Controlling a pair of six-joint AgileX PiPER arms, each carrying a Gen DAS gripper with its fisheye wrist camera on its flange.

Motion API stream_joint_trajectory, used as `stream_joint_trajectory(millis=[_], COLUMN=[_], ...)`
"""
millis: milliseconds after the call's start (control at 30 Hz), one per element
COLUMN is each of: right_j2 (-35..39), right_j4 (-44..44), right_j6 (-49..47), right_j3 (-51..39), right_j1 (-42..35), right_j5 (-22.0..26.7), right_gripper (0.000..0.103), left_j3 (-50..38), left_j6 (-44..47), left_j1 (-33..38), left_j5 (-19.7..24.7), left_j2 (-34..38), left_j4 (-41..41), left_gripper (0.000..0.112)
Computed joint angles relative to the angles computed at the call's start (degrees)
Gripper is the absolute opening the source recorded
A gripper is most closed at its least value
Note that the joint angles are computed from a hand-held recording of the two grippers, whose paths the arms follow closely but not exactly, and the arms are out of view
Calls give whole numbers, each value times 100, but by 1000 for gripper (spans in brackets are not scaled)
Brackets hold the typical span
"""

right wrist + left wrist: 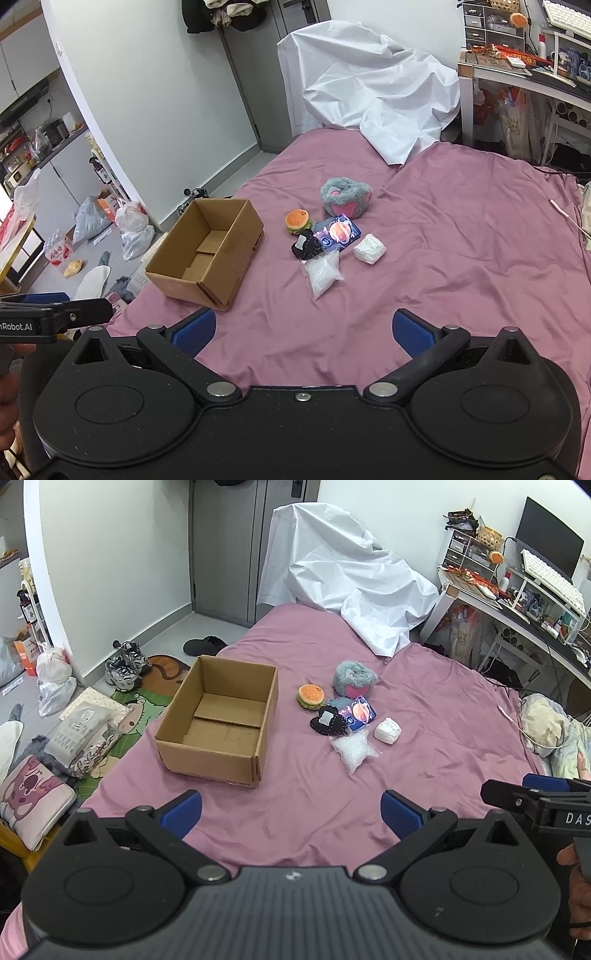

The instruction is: Organize soft objects

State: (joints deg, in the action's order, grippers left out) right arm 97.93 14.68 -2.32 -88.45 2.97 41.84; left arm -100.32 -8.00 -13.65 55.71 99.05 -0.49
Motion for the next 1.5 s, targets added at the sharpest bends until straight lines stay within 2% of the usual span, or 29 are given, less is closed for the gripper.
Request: stream_joint_trajectory(millis=[433,900,1200,1500], right_j2=[421,1032,1614,2318], right_j4=[87,431,938,1370], right_j6=[18,-203,-349,-437], right_j3=[-323,-800,-1183,-1925], right_j1=[-139,-483,-809,-984], right_j5=[38,147,61,233], right_gripper=[103,103,103,103], left_j3=[-519,-1250,-2145,-3709], left_j6=[19,-346,-546,-626], left_j1=[-83,-238,-343,-437], left_j5=[79,162,357,914], left_j2=[543,1230,1949,3107], left_j4=[-108,76,128,3], left_gripper=[102,102,100,100])
